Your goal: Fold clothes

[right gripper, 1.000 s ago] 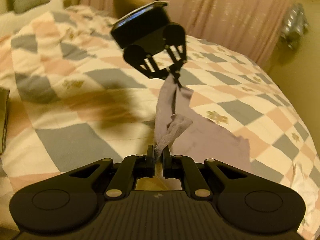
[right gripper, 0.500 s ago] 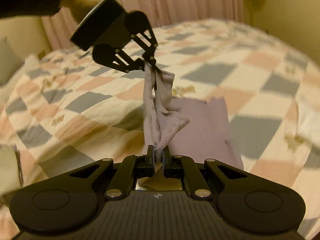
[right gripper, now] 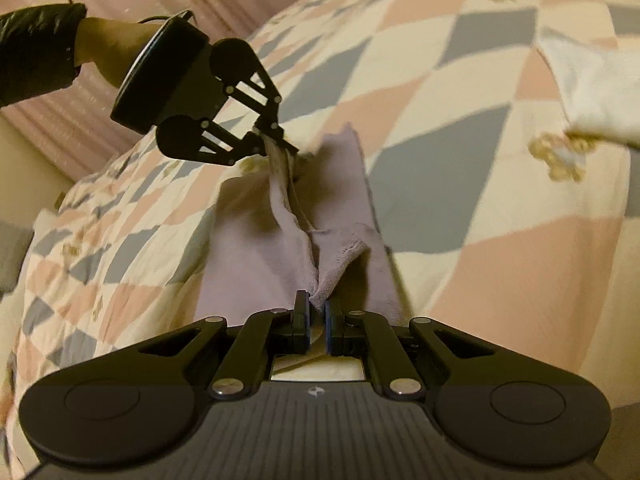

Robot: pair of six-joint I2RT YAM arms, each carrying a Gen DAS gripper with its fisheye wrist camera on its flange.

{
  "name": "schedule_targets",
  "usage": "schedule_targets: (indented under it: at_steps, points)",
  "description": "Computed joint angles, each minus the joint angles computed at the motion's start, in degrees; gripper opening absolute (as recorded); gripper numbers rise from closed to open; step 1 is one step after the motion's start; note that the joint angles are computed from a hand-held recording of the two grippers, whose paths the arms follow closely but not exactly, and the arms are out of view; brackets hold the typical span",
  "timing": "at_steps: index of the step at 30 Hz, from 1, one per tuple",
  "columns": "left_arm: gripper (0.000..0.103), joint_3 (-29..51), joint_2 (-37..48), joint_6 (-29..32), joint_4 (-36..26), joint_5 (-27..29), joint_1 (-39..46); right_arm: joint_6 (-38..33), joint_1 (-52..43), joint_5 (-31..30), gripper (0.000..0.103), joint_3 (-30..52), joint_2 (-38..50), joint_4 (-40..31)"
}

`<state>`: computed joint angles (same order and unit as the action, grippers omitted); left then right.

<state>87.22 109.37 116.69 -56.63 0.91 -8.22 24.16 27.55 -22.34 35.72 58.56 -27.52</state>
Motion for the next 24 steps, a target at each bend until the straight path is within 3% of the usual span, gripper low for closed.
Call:
schedule_targets:
  at_steps: [3,9,15,20,24]
  points:
    - [0.026,7.88,4.88,-7.65,-4.11,2.24,0.74,1.26,-0.70,-0.78,0.008,-1.22,1.37,1.56]
    - [0.027,21.56,11.15,-20.35,-11.43,6.72,5.83,3.79,-1.31,-1.50,0.015,-2.75,1.51,2.73]
    - [0.032,35.12,19.99,-36.09,-23.43,13.58,10.35,7.04,-0.51,-0.86,0.018,-3.22,0.83,3.02]
    - [0.033,37.31,23.59,-47.32,-25.20,18.84,9.03,10.21,-0.08,-0.58,0.019,-3.55,0.31,3.52]
    - [0.026,41.36,27.44,-51.01,-28.35,20.24,8.18,13.58,0.32,-0.13,0.019,-4.88,-1.16,4.34]
